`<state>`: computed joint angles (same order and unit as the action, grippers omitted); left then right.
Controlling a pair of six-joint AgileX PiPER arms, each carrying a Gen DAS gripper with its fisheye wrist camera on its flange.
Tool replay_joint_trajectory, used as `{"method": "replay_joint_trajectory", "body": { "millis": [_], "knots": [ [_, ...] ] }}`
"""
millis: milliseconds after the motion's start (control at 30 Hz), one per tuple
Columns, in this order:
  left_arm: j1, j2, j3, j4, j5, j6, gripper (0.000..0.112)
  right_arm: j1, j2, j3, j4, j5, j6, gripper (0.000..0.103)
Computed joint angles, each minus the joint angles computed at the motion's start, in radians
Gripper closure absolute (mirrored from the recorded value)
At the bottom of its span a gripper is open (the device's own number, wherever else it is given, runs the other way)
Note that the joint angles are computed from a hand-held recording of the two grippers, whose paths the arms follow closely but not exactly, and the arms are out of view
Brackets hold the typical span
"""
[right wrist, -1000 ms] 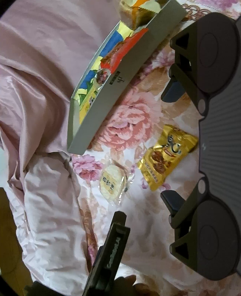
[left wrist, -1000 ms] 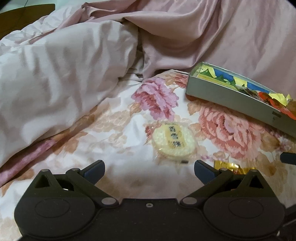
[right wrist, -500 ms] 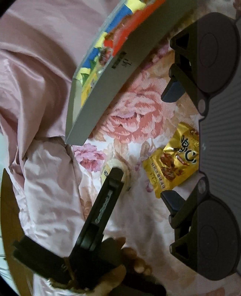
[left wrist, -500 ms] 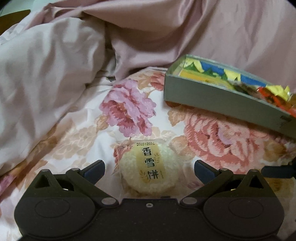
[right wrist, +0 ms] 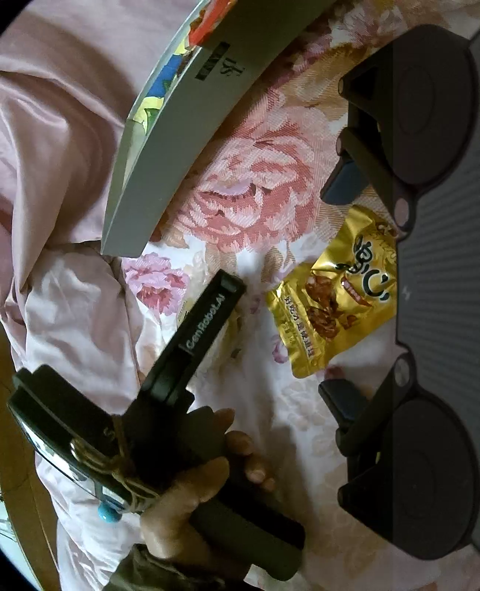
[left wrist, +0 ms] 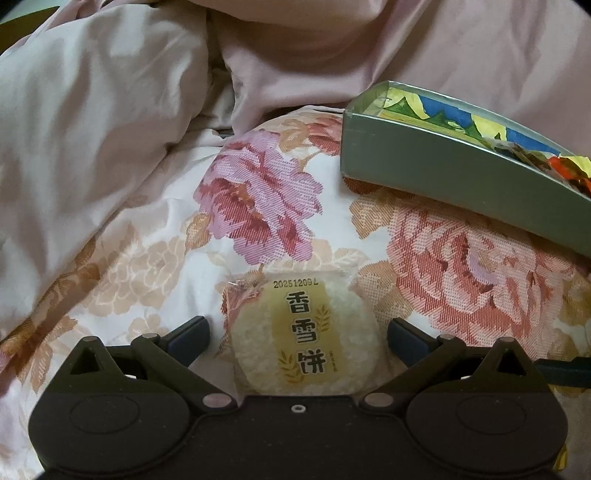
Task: Organize snacks
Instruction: 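Grasp the round rice cake pack with the left tool while the right tool grasps the gold pouch, then lift the rice cake pack and gold pouch toward the grey tray with both tools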
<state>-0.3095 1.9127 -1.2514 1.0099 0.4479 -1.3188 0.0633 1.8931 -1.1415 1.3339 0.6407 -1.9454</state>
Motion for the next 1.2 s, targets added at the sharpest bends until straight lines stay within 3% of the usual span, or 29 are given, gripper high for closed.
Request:
{"method": "replay_joint_trajectory", "body": {
  "millis": [167,433,733,967,1067,1200],
  "knots": [
    [-0.016,-0.001,0.003,0.025,0.021,-0.035,0.017,-0.003,0.000,-0.014,-0.028,-0.001,0.037,0.010],
    [-0.039,-0.034,0.049,0.080,0.041,-0.103,0.037,-0.010,-0.017,-0.028,-0.089,-0.008,0.127,0.034],
    [-0.120,-0.136,0.202,0.209,0.069,-0.315,0.037,0.004,-0.061,0.010,-0.117,-0.049,0.162,0.046],
    [-0.216,-0.230,0.337,0.304,0.041,-0.547,0.038,-0.033,-0.114,0.044,-0.232,-0.023,0.333,0.048],
    [-0.257,-0.249,0.376,0.350,0.060,-0.565,0.038,-0.052,-0.136,0.052,-0.302,-0.010,0.424,0.048],
    [-0.247,-0.264,0.392,0.349,0.041,-0.574,0.037,-0.057,-0.181,0.110,-0.306,-0.047,0.413,0.037]
  ]
}}
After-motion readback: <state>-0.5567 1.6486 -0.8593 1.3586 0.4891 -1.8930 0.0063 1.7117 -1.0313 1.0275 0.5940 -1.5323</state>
